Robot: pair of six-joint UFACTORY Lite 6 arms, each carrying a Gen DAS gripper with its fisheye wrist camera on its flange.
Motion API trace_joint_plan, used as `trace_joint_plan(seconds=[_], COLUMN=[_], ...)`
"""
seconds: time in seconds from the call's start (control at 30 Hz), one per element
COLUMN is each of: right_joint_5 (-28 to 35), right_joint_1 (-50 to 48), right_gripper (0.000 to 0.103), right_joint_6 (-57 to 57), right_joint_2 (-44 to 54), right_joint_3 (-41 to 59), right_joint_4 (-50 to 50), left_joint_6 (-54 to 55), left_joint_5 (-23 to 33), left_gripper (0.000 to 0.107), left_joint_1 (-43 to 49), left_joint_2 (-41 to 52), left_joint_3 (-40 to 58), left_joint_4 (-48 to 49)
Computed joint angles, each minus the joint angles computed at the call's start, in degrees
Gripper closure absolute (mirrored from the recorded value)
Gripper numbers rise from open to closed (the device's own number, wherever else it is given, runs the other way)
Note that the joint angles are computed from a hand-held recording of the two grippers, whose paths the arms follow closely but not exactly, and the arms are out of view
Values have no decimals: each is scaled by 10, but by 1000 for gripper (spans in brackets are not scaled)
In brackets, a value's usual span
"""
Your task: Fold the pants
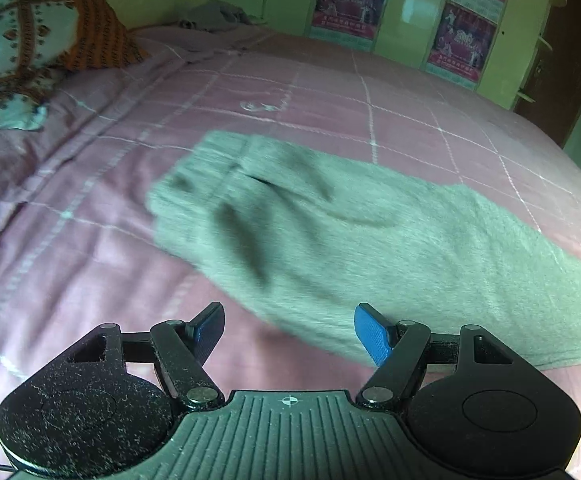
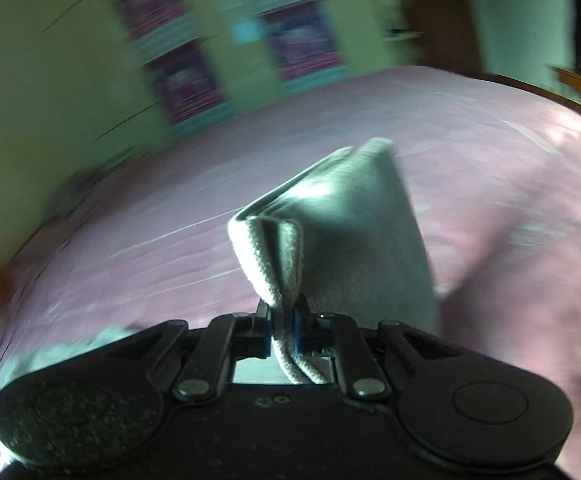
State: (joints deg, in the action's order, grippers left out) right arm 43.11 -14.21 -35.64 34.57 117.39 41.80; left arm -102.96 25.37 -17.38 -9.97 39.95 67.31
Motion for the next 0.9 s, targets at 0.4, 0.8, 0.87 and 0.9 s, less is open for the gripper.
trace_joint_plan(seconds=[0.4, 0.8, 0.87, 0.9], right_joint_5=[-154, -264, -266, -269], right_joint_1=[250, 318, 321, 324], right_gripper=[93, 93, 89, 88], right_joint_6=[-111, -177, -154, -148], right_joint_2=[-78, -203, -197, -199], right_joint_3=[-297, -472, -473, -478], right_joint_4=[-50, -108, -121, -122], left_joint_6=[65, 31, 36, 47], left_joint_5=[-38, -25, -19, -19], left_gripper=[35, 35, 35, 35], left_joint_1=[26, 4, -2, -2], left_joint_2=[-190, -174, -164, -157], left_joint_3=[-153, -148, -140, -135], left_joint_4=[-106, -90, -90, -98])
